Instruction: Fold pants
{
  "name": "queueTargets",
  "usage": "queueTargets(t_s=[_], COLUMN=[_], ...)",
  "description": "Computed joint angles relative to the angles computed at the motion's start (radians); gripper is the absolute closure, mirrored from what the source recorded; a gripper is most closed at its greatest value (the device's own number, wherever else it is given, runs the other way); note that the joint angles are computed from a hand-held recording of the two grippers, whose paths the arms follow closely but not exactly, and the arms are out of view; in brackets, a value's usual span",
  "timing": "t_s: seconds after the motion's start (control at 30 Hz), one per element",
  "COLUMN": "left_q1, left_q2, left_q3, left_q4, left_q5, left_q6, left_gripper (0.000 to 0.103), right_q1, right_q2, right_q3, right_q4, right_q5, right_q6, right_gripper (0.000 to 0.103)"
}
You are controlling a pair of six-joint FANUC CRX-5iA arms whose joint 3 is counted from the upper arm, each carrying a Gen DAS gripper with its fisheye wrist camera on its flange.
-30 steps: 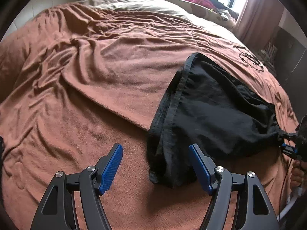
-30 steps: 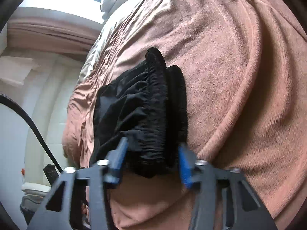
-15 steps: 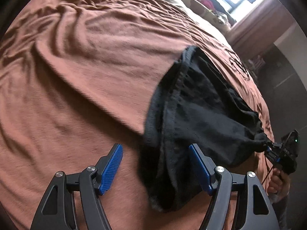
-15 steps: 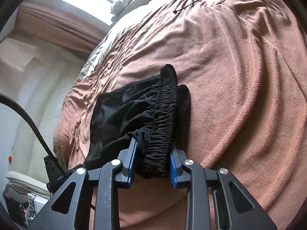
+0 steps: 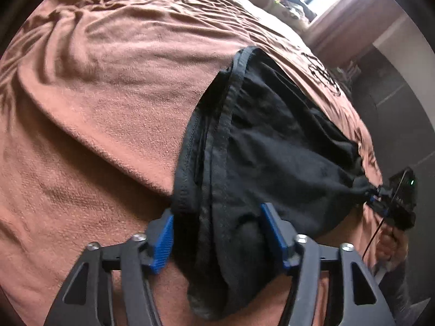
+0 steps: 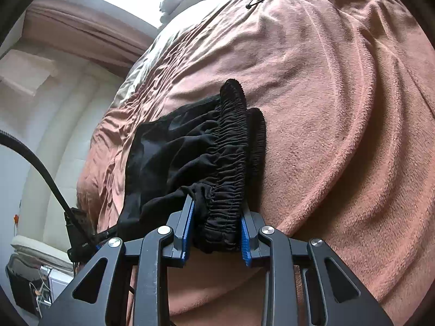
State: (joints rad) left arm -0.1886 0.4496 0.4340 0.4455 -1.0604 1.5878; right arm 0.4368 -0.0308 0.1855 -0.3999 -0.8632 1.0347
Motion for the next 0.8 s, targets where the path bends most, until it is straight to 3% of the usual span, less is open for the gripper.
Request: queueTargets(t_s=[0.1,0.17,0.2,0.47,0.8], left_q1=[0.008,0.007,0.008,-0.001,0.005], left_q2=[-0.007,-0.005,-0.006,-0.033,-0.161], left_q3=[-0.023,-0.019,-0.019,0.034,-0.073], left_q4=[0.003,-0.011,-0.01,-0.071,-0.045], left_q5=[0.034,0.039,0.036,-0.023,-0.071], left_q6=[-0.001,0.004,0.006,0.066,0.098], left_gripper=[0.065,0.091,0.094,0.097,0.097], right_q1=[-0.014,-0.014,-0.012,0.028,0.052], right_q2=[0.008,0.01,0.011,-0.003,-0.007], right_q3=[0.006,0.006,0.007,0.029,0.091], right_q4=[-0.028,-0.03,-0.029,0.039,0.053], right_q5=[-0.003,-0.001,-0.002,-0.015,-0.137], right_q6=[0.016,0.02,0.022,0.012,-0.006], right_gripper=[0.077,0.077,0.077,0.08,0.08])
